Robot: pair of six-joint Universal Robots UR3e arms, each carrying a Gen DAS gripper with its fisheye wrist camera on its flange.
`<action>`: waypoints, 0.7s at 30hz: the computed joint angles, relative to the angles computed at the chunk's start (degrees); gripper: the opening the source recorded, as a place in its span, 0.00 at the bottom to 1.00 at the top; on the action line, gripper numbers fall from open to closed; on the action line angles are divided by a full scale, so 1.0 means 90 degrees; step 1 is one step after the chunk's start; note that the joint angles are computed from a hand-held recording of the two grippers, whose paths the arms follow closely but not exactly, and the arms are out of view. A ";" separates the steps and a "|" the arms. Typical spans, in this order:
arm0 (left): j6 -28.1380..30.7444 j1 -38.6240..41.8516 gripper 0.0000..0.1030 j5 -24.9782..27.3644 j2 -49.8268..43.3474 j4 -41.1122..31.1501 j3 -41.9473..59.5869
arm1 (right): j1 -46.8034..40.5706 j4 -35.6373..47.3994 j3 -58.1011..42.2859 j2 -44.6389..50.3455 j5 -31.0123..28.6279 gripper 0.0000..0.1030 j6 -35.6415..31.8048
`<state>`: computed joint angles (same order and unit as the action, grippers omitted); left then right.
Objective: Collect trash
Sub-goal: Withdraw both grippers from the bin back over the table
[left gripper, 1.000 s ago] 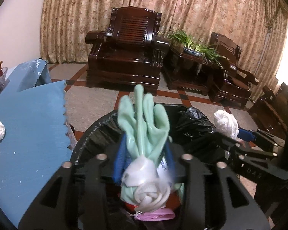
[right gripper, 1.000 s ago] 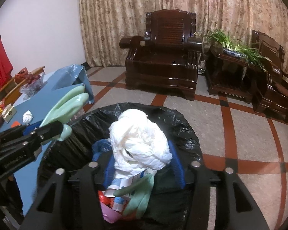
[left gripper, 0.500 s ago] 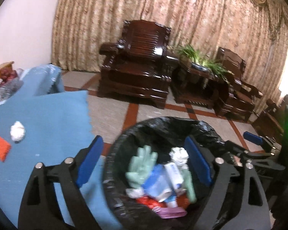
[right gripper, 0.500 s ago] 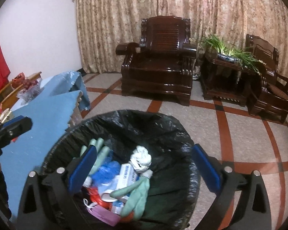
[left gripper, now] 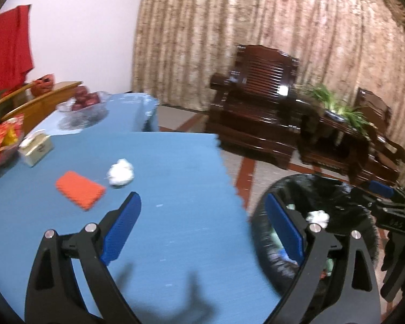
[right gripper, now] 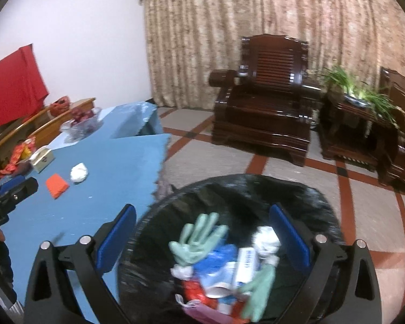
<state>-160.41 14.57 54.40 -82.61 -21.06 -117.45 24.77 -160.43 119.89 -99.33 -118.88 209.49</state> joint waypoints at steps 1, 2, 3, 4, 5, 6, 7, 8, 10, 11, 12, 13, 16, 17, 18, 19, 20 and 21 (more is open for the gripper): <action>0.0101 0.0211 0.88 -0.0052 0.0091 -0.0105 -0.0030 | 0.0096 -0.0052 -0.0238 0.0281 0.0014 0.94 -0.0009; 0.0181 0.0389 0.88 -0.0076 0.0120 -0.0152 -0.0048 | 0.0163 -0.0092 -0.0398 0.0472 0.0025 0.94 -0.0015; 0.0272 0.0561 0.88 -0.0125 0.0165 -0.0247 -0.0051 | 0.0248 -0.0127 -0.0614 0.0712 0.0030 0.94 -0.0031; 0.0337 0.0724 0.88 -0.0156 0.0183 -0.0301 -0.0058 | 0.0313 -0.0143 -0.0780 0.0898 0.0027 0.94 -0.0042; 0.0429 0.0941 0.88 -0.0198 0.0180 -0.0383 -0.0035 | 0.0383 -0.0144 -0.1014 0.1139 0.0032 0.94 -0.0066; 0.0498 0.1075 0.88 -0.0225 0.0178 -0.0422 -0.0037 | 0.0443 -0.0156 -0.1239 0.1377 0.0053 0.94 -0.0089; 0.0576 0.1235 0.88 -0.0239 0.0142 -0.0451 -0.0017 | 0.0476 -0.0157 -0.1439 0.1579 0.0089 0.94 -0.0116; 0.0633 0.1365 0.88 -0.0239 0.0076 -0.0452 0.0017 | 0.0520 -0.0129 -0.1647 0.1773 0.0100 0.94 -0.0123; 0.0665 0.1486 0.88 -0.0189 -0.0141 -0.0383 0.0160 | 0.0600 -0.0093 -0.2060 0.2157 0.0125 0.94 -0.0140; 0.0685 0.1539 0.88 -0.0158 -0.0223 -0.0363 0.0221 | 0.0636 -0.0076 -0.2294 0.2370 0.0145 0.94 -0.0150; 0.0704 0.1617 0.88 -0.0121 -0.0371 -0.0326 0.0328 | 0.0655 -0.0076 -0.2439 0.2507 0.0155 0.94 -0.0161; 0.0721 0.1692 0.88 -0.0135 -0.0437 -0.0280 0.0343 | 0.0689 -0.0060 -0.2674 0.2719 0.0159 0.94 -0.0173; 0.0609 0.1704 0.88 -0.0005 -0.0747 -0.0052 0.0516 | 0.0738 0.0035 -0.3305 0.3259 0.0182 0.94 -0.0168; 0.0571 0.1697 0.88 0.0043 -0.0885 0.0032 0.0596 | 0.0735 0.0068 -0.3434 0.3355 0.0200 0.94 -0.0170; 0.0531 0.1707 0.88 0.0082 -0.1074 0.0120 0.0722 | 0.0744 0.0128 -0.3670 0.3539 0.0211 0.94 -0.0167; 0.0485 0.1684 0.88 0.0133 -0.1214 0.0174 0.0833 | 0.0750 0.0202 -0.3958 0.3768 0.0237 0.94 -0.0175; 0.0456 0.1688 0.88 0.0175 -0.1388 0.0241 0.0947 | 0.0751 0.0271 -0.4206 0.3965 0.0268 0.94 -0.0193; 0.0449 0.1701 0.88 0.0195 -0.1510 0.0281 0.1011 | 0.0752 0.0332 -0.4403 0.4121 0.0284 0.94 -0.0211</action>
